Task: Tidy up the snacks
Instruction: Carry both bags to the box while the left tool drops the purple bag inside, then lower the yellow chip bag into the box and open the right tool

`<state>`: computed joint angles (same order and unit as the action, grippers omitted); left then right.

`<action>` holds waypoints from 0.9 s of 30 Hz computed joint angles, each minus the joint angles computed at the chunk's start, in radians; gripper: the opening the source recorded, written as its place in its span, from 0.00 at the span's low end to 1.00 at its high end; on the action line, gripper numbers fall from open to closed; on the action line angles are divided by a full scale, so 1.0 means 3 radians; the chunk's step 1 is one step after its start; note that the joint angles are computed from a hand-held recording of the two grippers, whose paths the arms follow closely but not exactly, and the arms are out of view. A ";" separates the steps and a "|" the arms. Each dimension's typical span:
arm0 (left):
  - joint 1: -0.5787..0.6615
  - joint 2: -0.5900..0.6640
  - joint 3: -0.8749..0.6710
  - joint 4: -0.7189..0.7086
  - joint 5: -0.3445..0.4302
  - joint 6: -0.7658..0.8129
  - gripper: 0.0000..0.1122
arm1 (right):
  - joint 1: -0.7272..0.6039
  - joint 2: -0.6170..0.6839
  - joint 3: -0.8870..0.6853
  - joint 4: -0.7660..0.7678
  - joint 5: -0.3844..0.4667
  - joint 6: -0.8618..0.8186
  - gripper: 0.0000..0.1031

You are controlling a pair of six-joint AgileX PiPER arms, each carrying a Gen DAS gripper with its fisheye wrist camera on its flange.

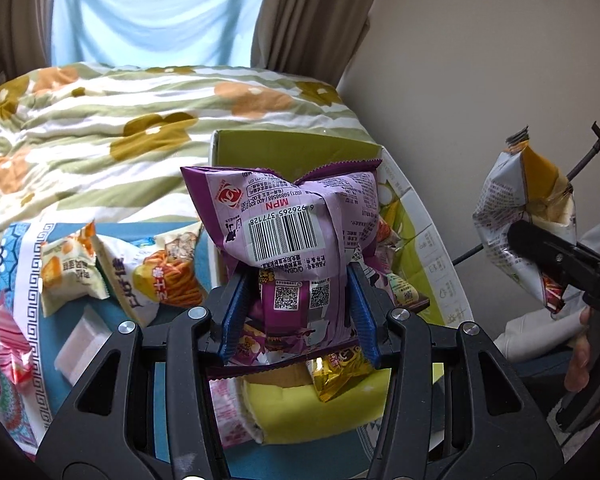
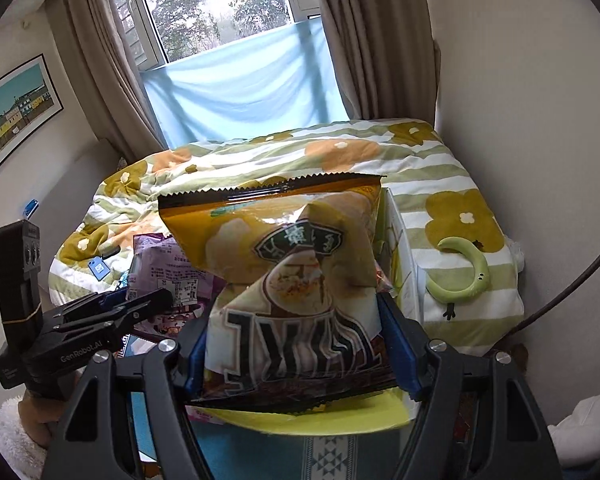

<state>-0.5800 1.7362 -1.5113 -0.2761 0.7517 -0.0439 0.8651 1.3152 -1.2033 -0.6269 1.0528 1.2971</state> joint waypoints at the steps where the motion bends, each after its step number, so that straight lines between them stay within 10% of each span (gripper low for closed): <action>1: -0.0014 0.0051 -0.0012 0.0013 -0.0013 -0.0047 0.39 | -0.0116 -0.0044 0.0043 0.0065 -0.0071 -0.0131 0.66; 4: -0.0083 0.0156 -0.0024 0.0057 -0.0090 -0.0233 0.49 | -0.0420 -0.0128 0.0144 0.0285 -0.0278 -0.0504 0.66; 7: -0.0175 0.0188 -0.0063 0.0437 -0.0029 -0.0617 0.90 | -0.0649 -0.0152 0.0220 0.0508 -0.0483 -0.0821 0.66; 27: 0.0061 -0.0031 -0.0159 0.0595 0.0459 -0.0556 0.90 | -0.1424 0.0561 -0.0188 0.1486 -0.0840 -0.2019 0.67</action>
<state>-0.5617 1.7270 -1.5590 -0.0977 0.8895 -0.2107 0.4379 1.4835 -1.2598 -0.1813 0.8007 0.6914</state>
